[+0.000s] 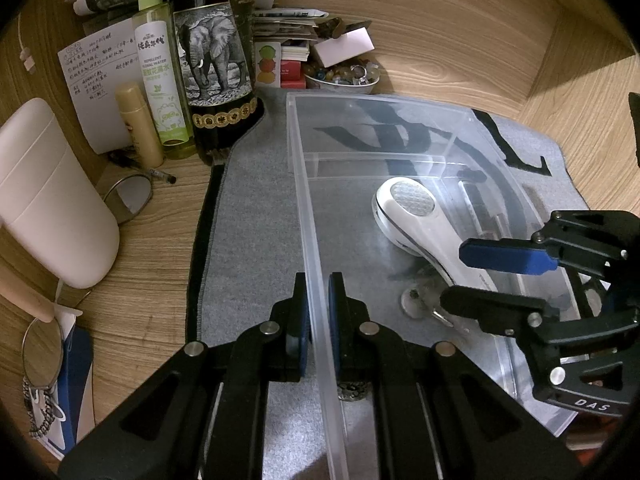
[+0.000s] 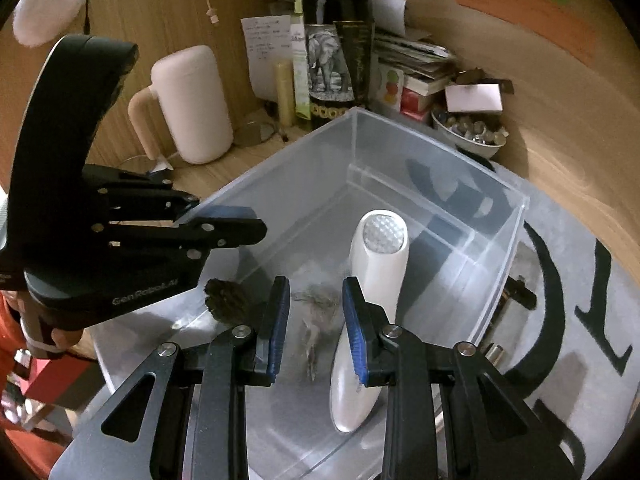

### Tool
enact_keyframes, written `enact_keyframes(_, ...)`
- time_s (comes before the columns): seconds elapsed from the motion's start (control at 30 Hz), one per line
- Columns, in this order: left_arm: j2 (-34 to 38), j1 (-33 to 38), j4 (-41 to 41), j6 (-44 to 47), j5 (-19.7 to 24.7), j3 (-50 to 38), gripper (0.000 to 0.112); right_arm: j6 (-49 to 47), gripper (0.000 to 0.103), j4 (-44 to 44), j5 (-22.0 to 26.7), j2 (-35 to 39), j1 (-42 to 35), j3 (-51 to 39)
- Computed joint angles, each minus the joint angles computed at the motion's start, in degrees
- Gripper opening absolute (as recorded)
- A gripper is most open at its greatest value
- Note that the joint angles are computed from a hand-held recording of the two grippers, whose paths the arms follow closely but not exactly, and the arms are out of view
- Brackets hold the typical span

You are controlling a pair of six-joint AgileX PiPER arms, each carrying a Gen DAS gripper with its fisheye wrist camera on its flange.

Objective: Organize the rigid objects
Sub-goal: 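Carry the keys into the box and open the right gripper beside the white device, then move the right gripper to the silver cylinder and grasp it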

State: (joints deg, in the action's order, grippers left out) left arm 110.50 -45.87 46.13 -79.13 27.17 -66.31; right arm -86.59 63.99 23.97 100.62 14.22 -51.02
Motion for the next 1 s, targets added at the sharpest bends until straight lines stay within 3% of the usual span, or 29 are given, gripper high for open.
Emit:
enact_keyframes(0.13, 0.0, 0.0, 0.1, -0.1, 0.0, 0.1, 0.009, -1.8, 0.034, 2.0, -0.5, 0.1, -0.2, 0.5)
enact_keyframes(0.33, 0.0, 0.0, 0.1, 0.0, 0.0, 0.1, 0.009, -3.4, 0.036, 3.7, -0.6, -2.1, -1.1, 1.5)
enact_keyframes(0.63, 0.0, 0.0, 0.2, -0.1, -0.1, 0.1, 0.009, -10.2, 0.053, 10.8, -0.8, -9.4, -5.9, 4.2)
enact_keyframes(1.0, 0.0, 0.0, 0.3, -0.3, -0.1, 0.2, 0.009, -12.0, 0.054, 11.2, -0.6, -10.8, -14.6, 5.7)
